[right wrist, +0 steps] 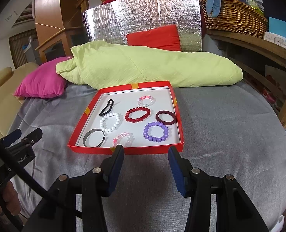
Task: Organize jewelry
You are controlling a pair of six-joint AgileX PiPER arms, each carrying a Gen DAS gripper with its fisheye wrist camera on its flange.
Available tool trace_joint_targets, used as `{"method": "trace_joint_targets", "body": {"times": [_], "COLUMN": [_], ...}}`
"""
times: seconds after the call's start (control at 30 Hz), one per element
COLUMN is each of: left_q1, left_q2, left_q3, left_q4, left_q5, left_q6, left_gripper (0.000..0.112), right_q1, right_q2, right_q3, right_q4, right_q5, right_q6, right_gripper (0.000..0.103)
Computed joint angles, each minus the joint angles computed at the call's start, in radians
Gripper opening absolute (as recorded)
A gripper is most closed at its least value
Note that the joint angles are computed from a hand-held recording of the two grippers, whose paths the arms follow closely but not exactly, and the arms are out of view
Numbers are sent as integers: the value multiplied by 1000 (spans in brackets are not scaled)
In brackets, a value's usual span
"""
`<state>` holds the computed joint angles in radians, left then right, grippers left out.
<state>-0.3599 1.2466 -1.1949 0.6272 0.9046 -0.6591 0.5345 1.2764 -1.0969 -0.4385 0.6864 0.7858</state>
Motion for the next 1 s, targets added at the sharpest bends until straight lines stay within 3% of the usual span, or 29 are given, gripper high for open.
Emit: {"method": "trace_joint_targets", "body": {"times": [1.0], "left_q1": [-22], "left_q2": [-8], "left_q3": [-4], "left_q4": [17], "left_q5": [11], "left_q6": [-9], "left_gripper": [74], "right_q1": [-9], "right_q2": [-8], "right_q3": [1], "right_q4": [-16], "right_q5": [-7], "right_q6": [3], "right_gripper": [52]}}
